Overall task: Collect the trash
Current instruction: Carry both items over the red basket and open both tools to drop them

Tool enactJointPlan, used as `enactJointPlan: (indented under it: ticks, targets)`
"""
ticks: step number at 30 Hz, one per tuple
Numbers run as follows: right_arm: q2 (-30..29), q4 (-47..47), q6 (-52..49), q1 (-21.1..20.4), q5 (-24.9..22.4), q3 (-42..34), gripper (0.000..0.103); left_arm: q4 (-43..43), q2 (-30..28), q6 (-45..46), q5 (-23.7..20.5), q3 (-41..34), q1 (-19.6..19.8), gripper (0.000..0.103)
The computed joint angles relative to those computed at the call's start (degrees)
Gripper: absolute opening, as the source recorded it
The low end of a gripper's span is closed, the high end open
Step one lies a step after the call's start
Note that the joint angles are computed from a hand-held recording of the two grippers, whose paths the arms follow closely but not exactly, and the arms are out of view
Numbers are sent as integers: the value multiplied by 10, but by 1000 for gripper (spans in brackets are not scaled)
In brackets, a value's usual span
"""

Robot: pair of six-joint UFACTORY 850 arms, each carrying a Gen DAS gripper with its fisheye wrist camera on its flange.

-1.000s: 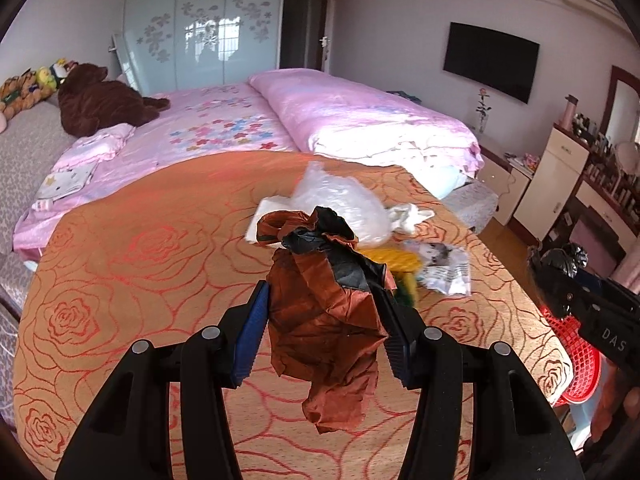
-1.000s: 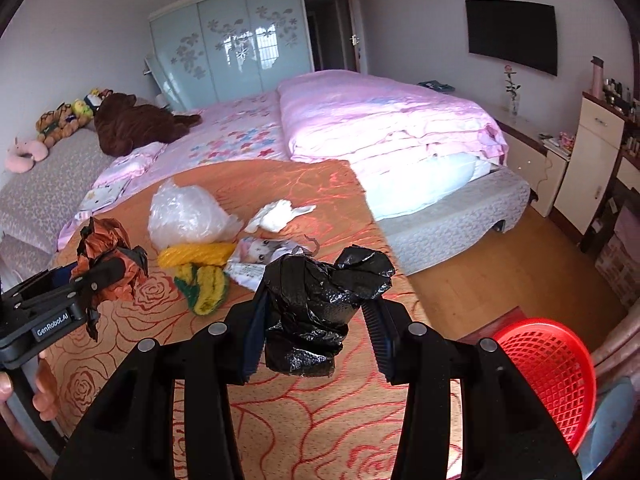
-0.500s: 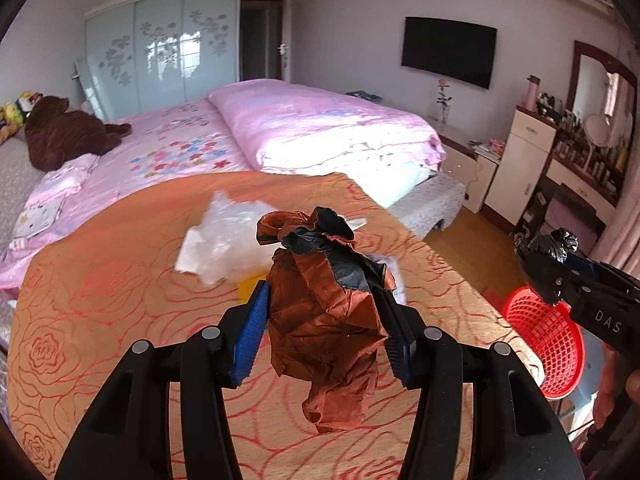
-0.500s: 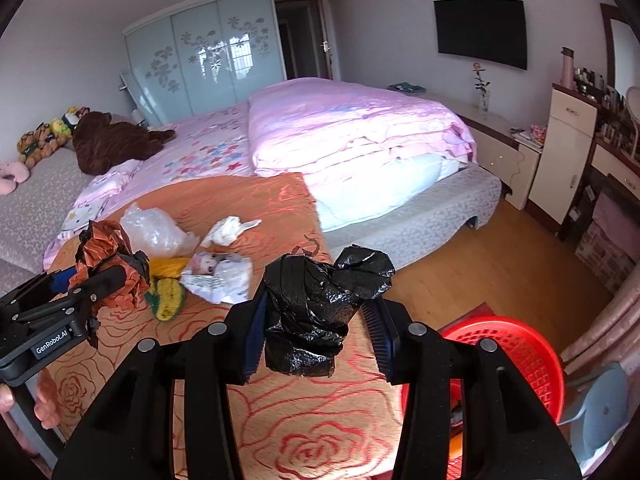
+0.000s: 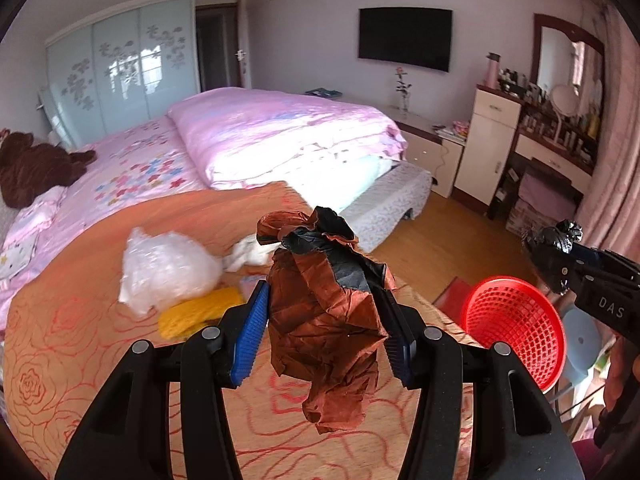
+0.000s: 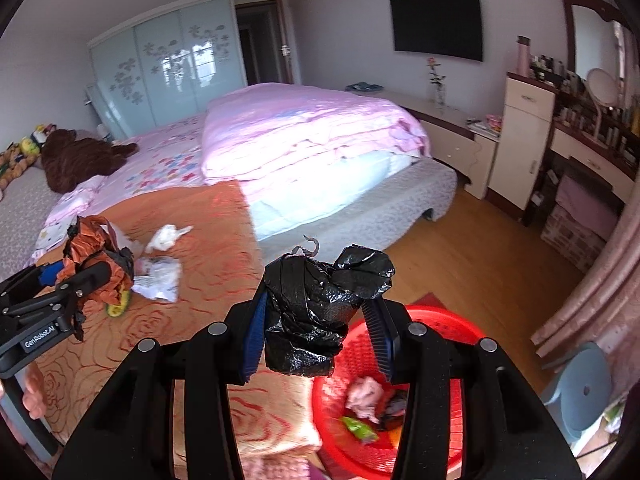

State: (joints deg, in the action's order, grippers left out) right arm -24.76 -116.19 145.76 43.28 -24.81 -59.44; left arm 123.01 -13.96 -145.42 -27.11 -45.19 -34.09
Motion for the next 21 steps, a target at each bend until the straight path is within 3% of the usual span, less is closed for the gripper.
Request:
enactJointPlan:
  ticks: [9,21]
  targets:
    - [44,13,4,-25,-26,64,43,28,-38,-7,28,-48,-24,50]
    - [46,-39,123,-55,-34,118,43,30,-92,23,60,-110,-54,50]
